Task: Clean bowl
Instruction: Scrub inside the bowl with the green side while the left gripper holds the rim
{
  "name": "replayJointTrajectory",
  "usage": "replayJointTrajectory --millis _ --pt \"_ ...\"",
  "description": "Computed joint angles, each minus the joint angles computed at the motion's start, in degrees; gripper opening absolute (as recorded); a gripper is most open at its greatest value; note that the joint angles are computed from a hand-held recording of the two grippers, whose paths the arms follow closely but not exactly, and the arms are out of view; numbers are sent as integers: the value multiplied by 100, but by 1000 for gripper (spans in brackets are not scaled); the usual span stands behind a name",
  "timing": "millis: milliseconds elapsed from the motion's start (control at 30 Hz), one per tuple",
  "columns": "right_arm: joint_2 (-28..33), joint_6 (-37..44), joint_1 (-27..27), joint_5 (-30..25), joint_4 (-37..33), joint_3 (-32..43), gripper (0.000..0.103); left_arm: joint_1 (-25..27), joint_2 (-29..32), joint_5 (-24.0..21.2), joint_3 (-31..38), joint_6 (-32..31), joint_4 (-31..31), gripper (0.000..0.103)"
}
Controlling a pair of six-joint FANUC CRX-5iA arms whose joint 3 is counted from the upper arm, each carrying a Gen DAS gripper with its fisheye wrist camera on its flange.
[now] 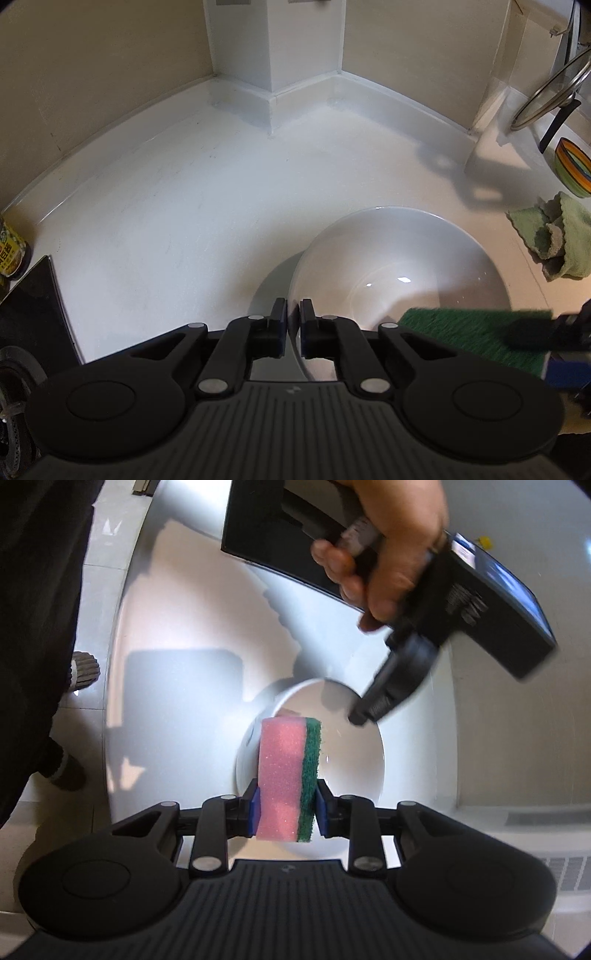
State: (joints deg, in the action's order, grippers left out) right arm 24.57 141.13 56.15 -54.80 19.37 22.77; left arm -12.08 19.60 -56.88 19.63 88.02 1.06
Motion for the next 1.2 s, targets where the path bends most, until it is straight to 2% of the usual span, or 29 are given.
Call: replayJointTrajectory --millis 67,167,233,433,567,667,800,900,1000,1100,1200 --pt "86 -6 -2 30 -45 66 25 18 -44 -2 -49 159 5 6" --pt "17 48 -14 158 55 -124 25 38 -337 64 -339 409 -35 13" --pt "-2 75 -10 181 117 -185 25 62 -492 130 -544 452 50 13" --pt "-79 426 -13 187 129 -274 25 28 -212 13 -254 -18 53 7" --pt "-196 635 -14 408 569 -629 25 78 9 54 -34 -345 196 7" --pt "-185 477 -45 459 617 -661 25 -33 -32 -153 76 280 -149 16" --pt "-198 222 -52 605 727 -781 25 -185 -286 -282 -108 1012 -459 15" --pt "-184 220 -59 597 602 -718 25 -287 -297 -257 -152 1233 -636 12" --pt "-223 431 -63 659 461 -749 25 -225 -164 -220 -39 960 -542 8" --pt "-353 573 -86 778 472 -905 25 -65 6 -140 72 279 -195 8" --pt "-341 413 -85 903 740 -1034 25 -36 83 -164 162 280 -150 10"
